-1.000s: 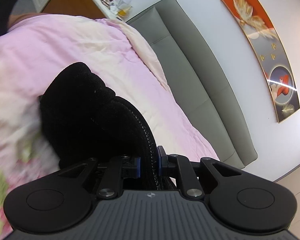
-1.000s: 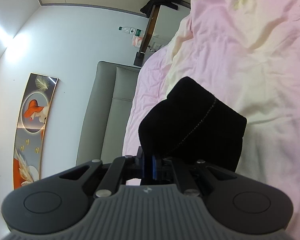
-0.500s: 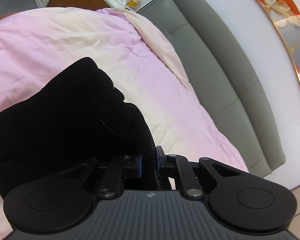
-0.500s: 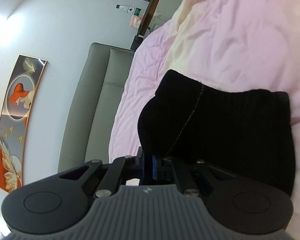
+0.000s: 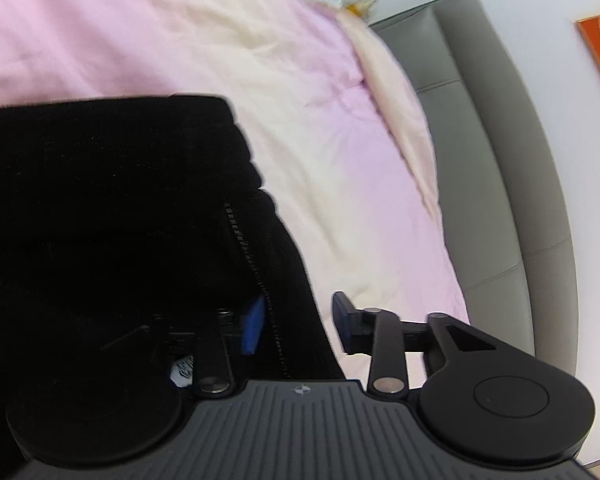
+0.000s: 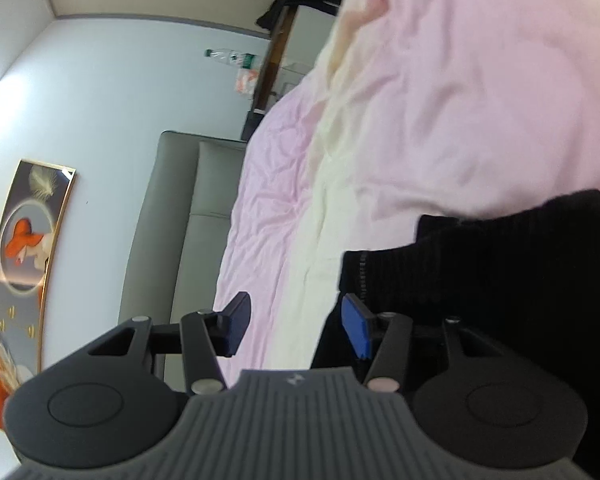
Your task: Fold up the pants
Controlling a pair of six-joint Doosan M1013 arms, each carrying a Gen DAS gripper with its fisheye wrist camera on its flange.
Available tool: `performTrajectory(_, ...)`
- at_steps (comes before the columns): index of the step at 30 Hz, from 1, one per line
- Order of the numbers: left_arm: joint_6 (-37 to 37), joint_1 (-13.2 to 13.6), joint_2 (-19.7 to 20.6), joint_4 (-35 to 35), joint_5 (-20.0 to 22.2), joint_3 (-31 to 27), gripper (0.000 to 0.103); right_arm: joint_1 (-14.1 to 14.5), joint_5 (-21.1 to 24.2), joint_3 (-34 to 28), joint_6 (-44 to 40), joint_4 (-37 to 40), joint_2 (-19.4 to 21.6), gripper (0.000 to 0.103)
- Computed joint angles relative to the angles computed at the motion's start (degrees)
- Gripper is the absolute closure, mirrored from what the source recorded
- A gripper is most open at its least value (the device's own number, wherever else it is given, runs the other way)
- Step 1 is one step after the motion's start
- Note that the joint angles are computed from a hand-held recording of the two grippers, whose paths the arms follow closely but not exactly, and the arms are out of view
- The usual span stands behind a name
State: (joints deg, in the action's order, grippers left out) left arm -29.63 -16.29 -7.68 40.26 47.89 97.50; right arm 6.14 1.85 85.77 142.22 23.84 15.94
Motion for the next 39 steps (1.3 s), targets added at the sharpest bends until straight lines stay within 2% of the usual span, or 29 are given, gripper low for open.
performTrajectory(1, -2.4, -2.0, -0.1, 4.6, 2.8, -0.3, 0.045, 0.5, 1.2, -1.1, -7.5, 4.5, 0.1, 0.053)
performTrajectory(2, -3.5, -4.0, -0.1, 8.7, 5.9, -1.0, 0.035, 0.9, 3.6, -2.6, -15.0, 8.1, 0.4, 0.052)
performTrajectory(3, -3.8, -5.8, -0.1, 12.2, 8.5, -1.4, 0.027, 1.2, 6.7, -4.2, -22.5, 12.4, 0.8, 0.052)
performTrajectory(4, -3.3, -7.4, -0.1, 15.0, 10.2, -1.8, 0.023, 1.5, 10.4, -5.7, -30.0, 16.9, 1.3, 0.052)
performTrajectory(6, 1.0, -9.5, -0.4, 16.1, 9.6, -2.3, 0.018, 2.0, 18.9, -8.5, -45.0, 25.4, 2.3, 0.053)
performTrajectory(9, 16.0, -10.8, 0.2, 7.8, 4.4, -3.8, 0.018, 3.0, 29.7, -11.1, -66.9, 36.8, 3.8, 0.053)
performTrajectory(10, 21.7, -11.0, 1.0, 4.1, 3.2, -4.6, 0.018, 3.0, 36.6, -13.3, -71.6, 37.9, 4.9, 0.053)
performTrajectory(11, 27.1, -11.5, 1.6, 0.6, 2.7, -5.3, 0.018, 3.4, 44.1, -16.3, -75.1, 37.1, 6.5, 0.053)
performTrajectory(13, 37.2, -12.8, 2.9, -5.5, 3.1, -6.4, 0.019, 4.7, 55.9, -21.1, -78.2, 31.5, 8.7, 0.052)
performTrajectory(15, 47.5, -13.1, 4.4, -11.6, 3.9, -8.1, 0.021, 6.9, 62.6, -24.1, -79.5, 24.2, 10.2, 0.051)
performTrajectory(17, 54.1, -13.4, 6.1, -15.7, 5.5, -9.5, 0.022, 8.6, 62.7, -24.8, -78.4, 19.3, 11.0, 0.051)
performTrajectory(19, 56.9, -13.2, 6.9, -19.4, 5.8, -10.2, 0.022, 9.8, 61.7, -25.1, -74.9, 16.6, 11.7, 0.051)
performTrajectory(20, 57.7, -13.0, 7.0, -21.5, 5.3, -10.1, 0.022, 10.2, 59.7, -24.6, -74.1, 16.4, 11.9, 0.051)
performTrajectory(21, 58.3, -12.8, 7.0, -23.2, 4.7, -9.8, 0.022, 10.7, 56.0, -23.5, -73.8, 16.3, 11.6, 0.054)
performTrajectory(23, 59.8, -12.4, 7.2, -25.2, 4.2, -10.1, 0.022, 11.3, 43.0, -18.2, -74.6, 20.2, 9.5, 0.056)
performTrajectory(25, 61.4, -12.2, 8.0, -26.0, 4.5, -10.8, 0.022, 11.3, 29.3, -12.8, -77.2, 28.9, 7.2, 0.051)
performTrajectory(26, 62.2, -12.2, 8.4, -26.2, 5.1, -11.3, 0.022, 11.2, 26.2, -11.5, -78.4, 32.5, 6.8, 0.047)
performTrajectory(28, 63.7, -12.2, 9.3, -26.9, 5.6, -12.2, 0.022, 10.1, 26.3, -11.3, -79.6, 36.8, 6.4, 0.046)
performTrajectory(30, 64.7, -12.0, 10.2, -27.7, 5.6, -13.1, 0.022, 9.5, 25.2, -11.0, -77.8, 35.0, 5.7, 0.039)
performTrajectory(34, 66.7, -11.0, 12.4, -29.2, 3.2, -14.5, 0.02, 8.2, 22.3, -11.0, -62.9, 20.8, 3.4, 0.034)
performTrajectory(35, 67.1, -10.7, 13.4, -28.7, 3.9, -15.4, 0.021, 7.8, 21.5, -10.6, -58.8, 17.7, 2.8, 0.034)
performTrajectory(37, 65.6, -10.5, 16.1, -24.6, 7.8, -18.2, 0.022, 6.5, 20.6, -9.8, -50.0, 10.8, 1.5, 0.034)
performTrajectory(38, 63.2, -10.3, 17.3, -23.1, 10.8, -19.7, 0.033, 5.9, 20.1, -9.1, -46.3, 7.2, 0.9, 0.034)
performTrajectory(39, 60.4, -9.8, 18.1, -24.0, 12.8, -20.8, 0.036, 5.1, 19.8, -8.0, -41.9, 1.8, -0.2, 0.034)
